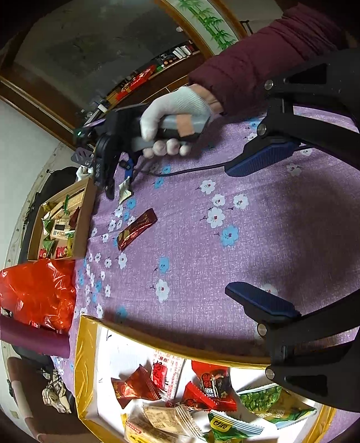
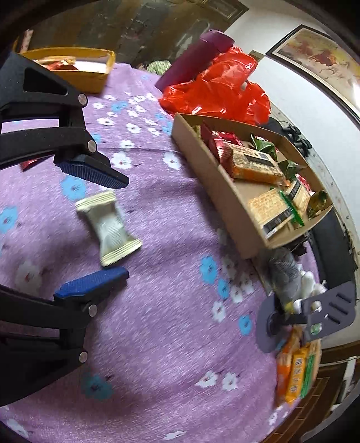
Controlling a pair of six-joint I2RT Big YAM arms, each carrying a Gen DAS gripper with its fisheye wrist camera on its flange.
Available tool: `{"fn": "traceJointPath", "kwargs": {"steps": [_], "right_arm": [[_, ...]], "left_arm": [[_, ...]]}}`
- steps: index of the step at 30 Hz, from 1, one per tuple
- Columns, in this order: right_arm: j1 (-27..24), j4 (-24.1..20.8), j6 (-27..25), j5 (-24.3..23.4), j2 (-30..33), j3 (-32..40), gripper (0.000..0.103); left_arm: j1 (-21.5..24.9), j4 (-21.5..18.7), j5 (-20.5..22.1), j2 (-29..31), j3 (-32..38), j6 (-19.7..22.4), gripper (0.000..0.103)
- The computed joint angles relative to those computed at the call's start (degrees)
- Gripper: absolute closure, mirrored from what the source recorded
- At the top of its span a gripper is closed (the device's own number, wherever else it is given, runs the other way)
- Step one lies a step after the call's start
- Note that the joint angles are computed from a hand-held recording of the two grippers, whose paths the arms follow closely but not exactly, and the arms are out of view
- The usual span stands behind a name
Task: Organize snacks
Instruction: 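Move the right tool to the white wrapped bar on the cloth, then grasp the red chocolate bar with the left tool while the right tool grasps the white bar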
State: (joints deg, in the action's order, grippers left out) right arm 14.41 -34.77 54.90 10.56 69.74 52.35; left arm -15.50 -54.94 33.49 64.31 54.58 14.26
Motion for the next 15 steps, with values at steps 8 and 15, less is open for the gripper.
{"fn": "traceJointPath", "kwargs": {"steps": [8,15], "right_arm": [[5.79,-13.03,-5.96,14.62,8.76,9.29,0.061],[7.65,-9.75,-2.92,12.45,0.63,2.57,0.079]], "left_arm": [[0.03,0.06,-0.64,0.30,-0.10,-0.76,0.025],[0.93,-0.19,-0.74,-1.05,-0.21,-0.61,0.025]]}}
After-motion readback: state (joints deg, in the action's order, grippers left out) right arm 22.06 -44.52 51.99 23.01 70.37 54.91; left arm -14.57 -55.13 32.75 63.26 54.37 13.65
